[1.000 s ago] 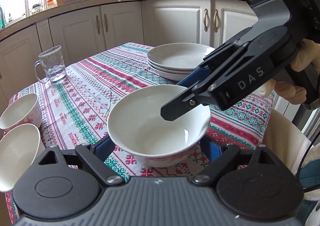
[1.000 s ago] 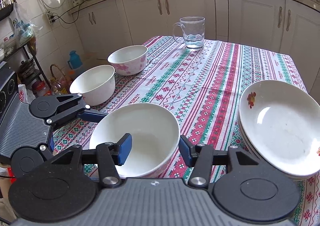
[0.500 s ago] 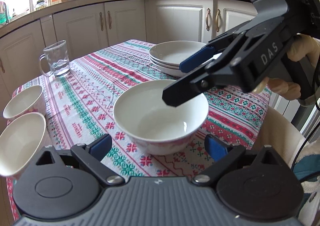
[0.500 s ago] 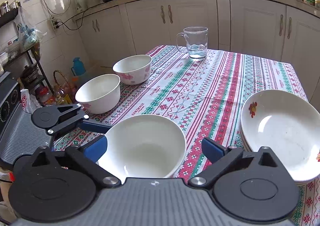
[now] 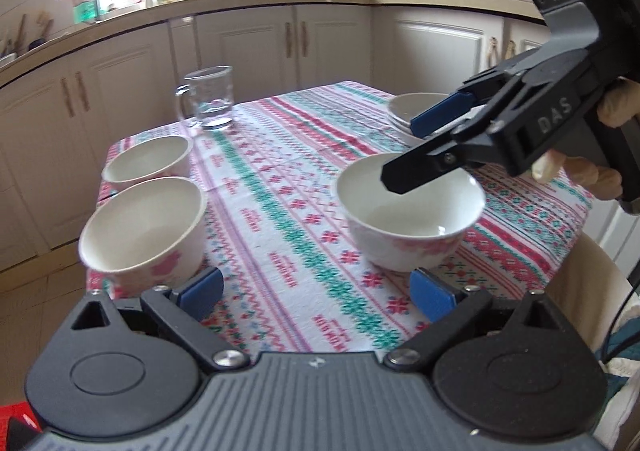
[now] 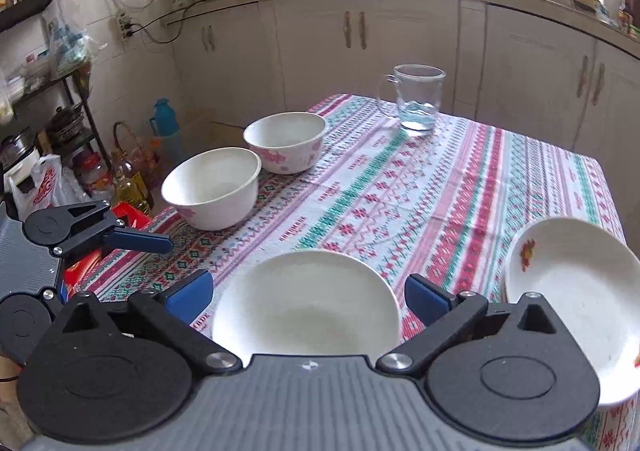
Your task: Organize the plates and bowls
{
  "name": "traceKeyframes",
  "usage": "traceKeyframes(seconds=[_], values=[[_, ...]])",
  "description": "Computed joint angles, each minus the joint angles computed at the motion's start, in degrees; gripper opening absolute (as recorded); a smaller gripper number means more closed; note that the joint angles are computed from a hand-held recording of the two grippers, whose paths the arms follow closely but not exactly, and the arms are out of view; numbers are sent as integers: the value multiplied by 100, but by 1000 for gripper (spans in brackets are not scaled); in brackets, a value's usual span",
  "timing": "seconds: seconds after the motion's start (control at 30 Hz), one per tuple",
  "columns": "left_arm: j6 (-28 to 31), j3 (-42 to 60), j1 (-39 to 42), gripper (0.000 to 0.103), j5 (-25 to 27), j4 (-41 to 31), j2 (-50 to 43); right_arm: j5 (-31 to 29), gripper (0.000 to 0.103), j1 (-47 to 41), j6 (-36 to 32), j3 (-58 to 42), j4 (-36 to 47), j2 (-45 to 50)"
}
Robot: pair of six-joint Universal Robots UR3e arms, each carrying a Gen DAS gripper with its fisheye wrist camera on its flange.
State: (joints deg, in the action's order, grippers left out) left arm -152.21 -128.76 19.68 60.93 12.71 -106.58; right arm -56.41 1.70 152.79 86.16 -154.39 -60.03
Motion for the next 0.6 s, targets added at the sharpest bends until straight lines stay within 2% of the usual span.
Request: traceKeyframes(seconds=[0.27, 0.6], values=[[-467, 292, 319, 99, 569, 427, -401, -147, 103, 507, -425, -1723, 1171, 680], [-594, 796, 661, 99, 604, 511, -935, -454, 103, 1089, -546, -4829, 2897, 2188]])
